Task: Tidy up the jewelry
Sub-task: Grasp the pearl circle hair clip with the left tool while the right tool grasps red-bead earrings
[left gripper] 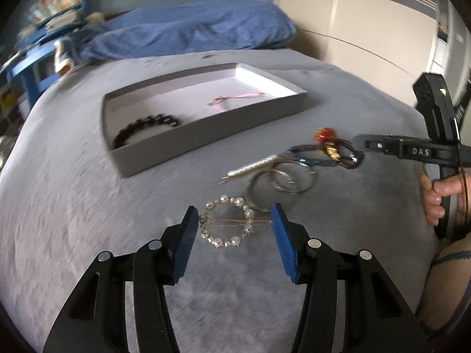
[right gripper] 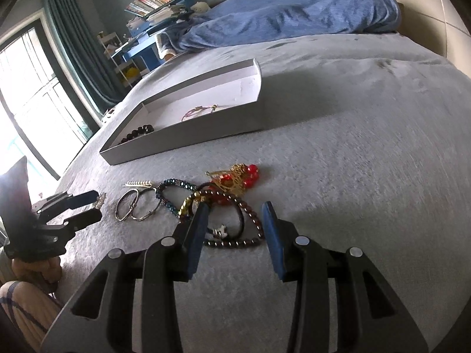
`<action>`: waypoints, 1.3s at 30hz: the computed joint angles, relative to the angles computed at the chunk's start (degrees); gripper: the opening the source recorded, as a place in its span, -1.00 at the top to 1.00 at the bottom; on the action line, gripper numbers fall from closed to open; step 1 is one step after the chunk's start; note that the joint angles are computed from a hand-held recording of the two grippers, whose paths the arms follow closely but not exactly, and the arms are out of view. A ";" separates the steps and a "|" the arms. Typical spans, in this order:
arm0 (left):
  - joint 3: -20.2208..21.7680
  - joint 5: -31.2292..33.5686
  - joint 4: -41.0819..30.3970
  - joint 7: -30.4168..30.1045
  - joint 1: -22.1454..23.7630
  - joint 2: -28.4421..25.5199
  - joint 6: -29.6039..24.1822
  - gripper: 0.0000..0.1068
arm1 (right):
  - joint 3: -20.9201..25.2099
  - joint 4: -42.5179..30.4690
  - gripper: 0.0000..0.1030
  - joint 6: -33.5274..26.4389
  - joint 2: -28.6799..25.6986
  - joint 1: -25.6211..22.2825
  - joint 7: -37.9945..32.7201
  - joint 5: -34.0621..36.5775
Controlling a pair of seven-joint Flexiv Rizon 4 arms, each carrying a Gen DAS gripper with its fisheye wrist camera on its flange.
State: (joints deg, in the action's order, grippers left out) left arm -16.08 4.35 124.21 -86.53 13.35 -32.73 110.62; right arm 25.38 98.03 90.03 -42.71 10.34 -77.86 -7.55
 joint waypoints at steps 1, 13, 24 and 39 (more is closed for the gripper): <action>0.60 -0.55 0.04 -0.31 -0.50 0.11 0.12 0.01 | -0.36 -0.76 0.25 -0.66 -0.23 0.41 0.23 -0.16; 6.06 -7.24 -2.00 2.75 -7.14 0.20 -6.57 -0.01 | -2.91 -7.54 0.28 -7.16 -2.76 3.79 0.38 1.92; 5.30 -8.83 -1.72 4.00 -6.73 0.02 -6.62 -0.02 | -7.12 -3.57 0.49 0.39 -1.30 5.07 7.78 4.62; 4.65 -9.03 -1.67 4.06 -6.00 0.04 -6.90 -0.02 | 1.50 -6.84 0.23 -3.28 -4.98 -1.10 5.65 -0.13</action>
State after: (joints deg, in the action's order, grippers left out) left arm -11.43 -4.68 122.54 -82.48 7.35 -32.68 103.72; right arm 26.88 91.19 86.75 -47.69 9.23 -72.21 -7.68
